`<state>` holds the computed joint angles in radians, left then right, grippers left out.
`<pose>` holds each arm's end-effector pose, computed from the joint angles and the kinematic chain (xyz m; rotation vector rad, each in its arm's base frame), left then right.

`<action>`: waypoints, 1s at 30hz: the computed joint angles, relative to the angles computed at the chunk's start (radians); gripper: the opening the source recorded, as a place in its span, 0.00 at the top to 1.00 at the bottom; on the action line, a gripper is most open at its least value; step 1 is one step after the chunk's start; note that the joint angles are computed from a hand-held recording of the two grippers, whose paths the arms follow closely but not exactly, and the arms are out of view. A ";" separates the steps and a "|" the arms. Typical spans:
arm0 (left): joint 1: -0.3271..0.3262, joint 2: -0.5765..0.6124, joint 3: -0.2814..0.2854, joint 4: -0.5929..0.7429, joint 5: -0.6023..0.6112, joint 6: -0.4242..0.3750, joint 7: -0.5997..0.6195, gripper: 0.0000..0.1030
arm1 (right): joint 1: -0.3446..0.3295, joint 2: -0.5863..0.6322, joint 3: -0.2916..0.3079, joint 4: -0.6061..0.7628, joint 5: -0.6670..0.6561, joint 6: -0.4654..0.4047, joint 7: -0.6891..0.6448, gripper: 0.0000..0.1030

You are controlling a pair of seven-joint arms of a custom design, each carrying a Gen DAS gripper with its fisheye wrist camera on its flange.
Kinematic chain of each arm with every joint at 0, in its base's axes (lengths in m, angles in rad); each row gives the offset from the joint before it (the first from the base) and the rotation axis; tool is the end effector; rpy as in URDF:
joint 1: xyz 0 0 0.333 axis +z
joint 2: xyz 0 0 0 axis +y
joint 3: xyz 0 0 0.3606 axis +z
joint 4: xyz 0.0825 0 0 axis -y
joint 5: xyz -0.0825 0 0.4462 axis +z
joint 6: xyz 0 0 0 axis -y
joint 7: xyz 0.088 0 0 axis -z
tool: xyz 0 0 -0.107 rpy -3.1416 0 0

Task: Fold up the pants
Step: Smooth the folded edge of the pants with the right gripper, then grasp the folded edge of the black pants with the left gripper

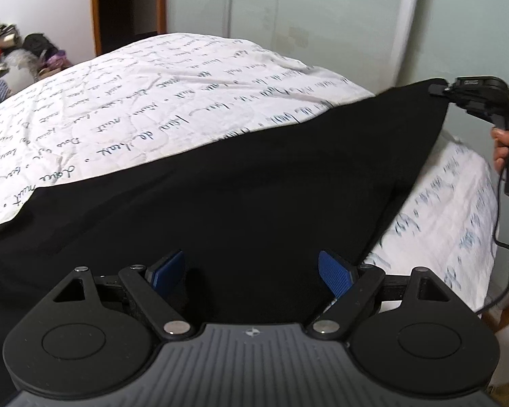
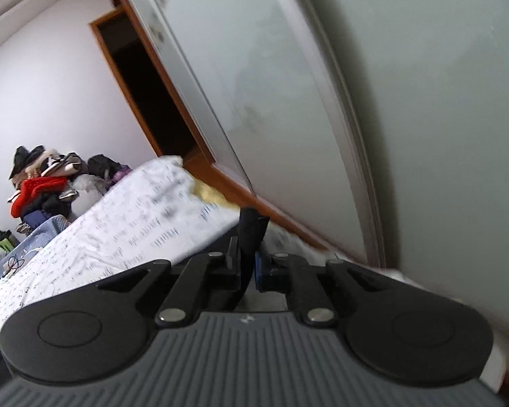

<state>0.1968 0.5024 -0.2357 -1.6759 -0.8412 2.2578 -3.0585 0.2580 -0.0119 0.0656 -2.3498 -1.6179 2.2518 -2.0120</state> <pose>0.7605 -0.0274 0.3412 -0.6250 2.7630 -1.1533 0.5353 0.1503 0.3510 -0.4443 2.1421 -1.1078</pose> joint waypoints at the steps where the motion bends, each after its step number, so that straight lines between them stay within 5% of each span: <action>1: -0.002 0.005 0.001 0.012 0.001 -0.012 -0.025 0.17 | -0.002 -0.011 -0.002 0.001 -0.014 -0.005 -0.006 0.92; 7: -0.015 0.023 -0.017 0.044 -0.015 -0.062 -0.077 0.16 | -0.021 -0.022 -0.007 0.016 -0.027 0.011 -0.019 0.92; 11: -0.046 0.027 -0.001 0.047 0.114 -0.141 -0.051 0.16 | -0.033 -0.002 -0.018 -0.008 0.033 0.069 0.036 0.92; 16: -0.019 -0.046 -0.030 -0.064 -0.009 -0.065 0.154 0.16 | -0.015 -0.005 0.000 -0.016 0.058 0.020 0.014 0.92; 20: -0.068 -0.032 -0.027 -0.039 -0.108 0.055 0.003 0.15 | 0.021 0.015 0.023 0.061 0.050 -0.072 -0.197 0.92; 23: -0.125 -0.022 -0.017 -0.037 -0.001 0.099 -0.022 0.12 | 0.035 0.024 0.021 0.093 0.020 -0.076 -0.237 0.92; 25: -0.131 -0.064 -0.040 -0.129 0.018 0.197 0.145 0.12 | 0.038 0.023 0.016 0.097 0.014 -0.075 -0.226 0.92; 28: -0.014 -0.117 -0.153 -0.240 -0.251 0.270 0.595 0.12 | 0.044 0.014 0.017 0.091 0.010 -0.089 -0.214 0.92; 30: -0.024 -0.122 -0.120 -0.228 -0.285 0.242 0.612 0.12 | 0.051 0.010 0.023 0.093 0.004 -0.104 -0.228 0.92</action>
<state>0.1724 0.3803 -0.3561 -1.9039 -1.1265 2.4997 -2.4465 0.3092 -0.0015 0.0890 -2.2569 -1.6144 2.1475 -2.2400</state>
